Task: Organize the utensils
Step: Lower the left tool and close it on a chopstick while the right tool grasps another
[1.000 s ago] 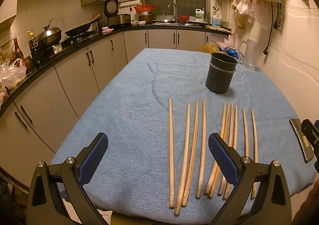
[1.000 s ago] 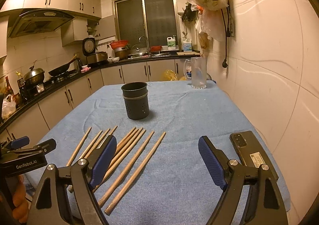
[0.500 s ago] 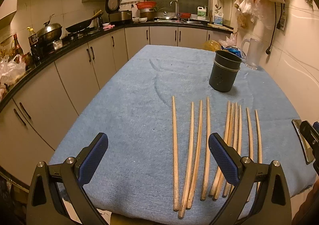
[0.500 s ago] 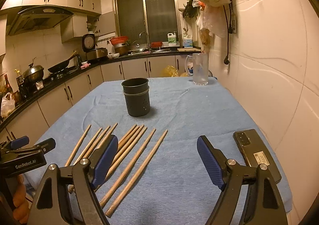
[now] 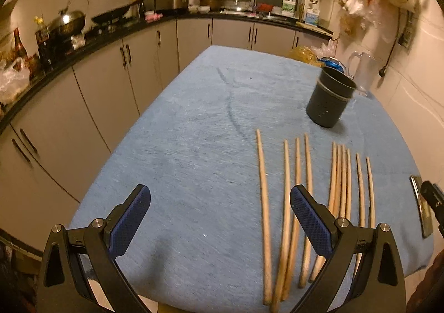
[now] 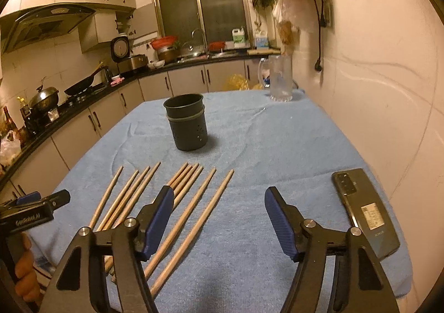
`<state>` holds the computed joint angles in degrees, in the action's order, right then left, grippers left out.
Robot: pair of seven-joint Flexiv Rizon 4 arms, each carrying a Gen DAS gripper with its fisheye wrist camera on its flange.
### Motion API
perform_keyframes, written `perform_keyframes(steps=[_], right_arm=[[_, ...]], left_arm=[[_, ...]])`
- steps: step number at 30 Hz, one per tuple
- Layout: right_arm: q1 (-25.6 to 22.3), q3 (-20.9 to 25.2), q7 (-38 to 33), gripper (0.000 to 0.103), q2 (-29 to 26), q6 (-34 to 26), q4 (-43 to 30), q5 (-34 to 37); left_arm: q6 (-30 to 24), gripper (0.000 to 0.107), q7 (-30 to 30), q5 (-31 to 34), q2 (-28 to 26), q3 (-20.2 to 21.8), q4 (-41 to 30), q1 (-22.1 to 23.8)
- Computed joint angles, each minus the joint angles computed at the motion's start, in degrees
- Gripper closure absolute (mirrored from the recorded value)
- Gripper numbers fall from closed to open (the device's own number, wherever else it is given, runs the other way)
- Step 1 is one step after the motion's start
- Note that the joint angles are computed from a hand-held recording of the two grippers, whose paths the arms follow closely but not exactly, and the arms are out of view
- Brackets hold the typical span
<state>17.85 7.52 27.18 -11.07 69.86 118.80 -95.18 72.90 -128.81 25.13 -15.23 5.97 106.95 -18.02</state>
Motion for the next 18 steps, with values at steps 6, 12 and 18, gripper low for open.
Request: perform_keyframes(steps=[6, 12, 18], right_arm=[[-1.2, -0.5, -11.7, 0.046, -3.9, 8.2, -1.8, 16.1], [-4.9, 9.7, -40.6, 0.061, -10.0, 3.3, -8.5, 54.1], [-6.7, 15.3, -54.5, 0.075, -16.8, -10.4, -20.2, 72.9]], left_arm=[[-3.4, 0.023, 18.7, -18.1, -2.8, -7.5, -0.6, 7.2], [-13.3, 0.037, 32.6, -31.9, -8.5, -11.5, -7.6, 9.2], [-25.0, 0.056, 32.6, -29.7, -15.2, -8.0, -19.0, 5.8]])
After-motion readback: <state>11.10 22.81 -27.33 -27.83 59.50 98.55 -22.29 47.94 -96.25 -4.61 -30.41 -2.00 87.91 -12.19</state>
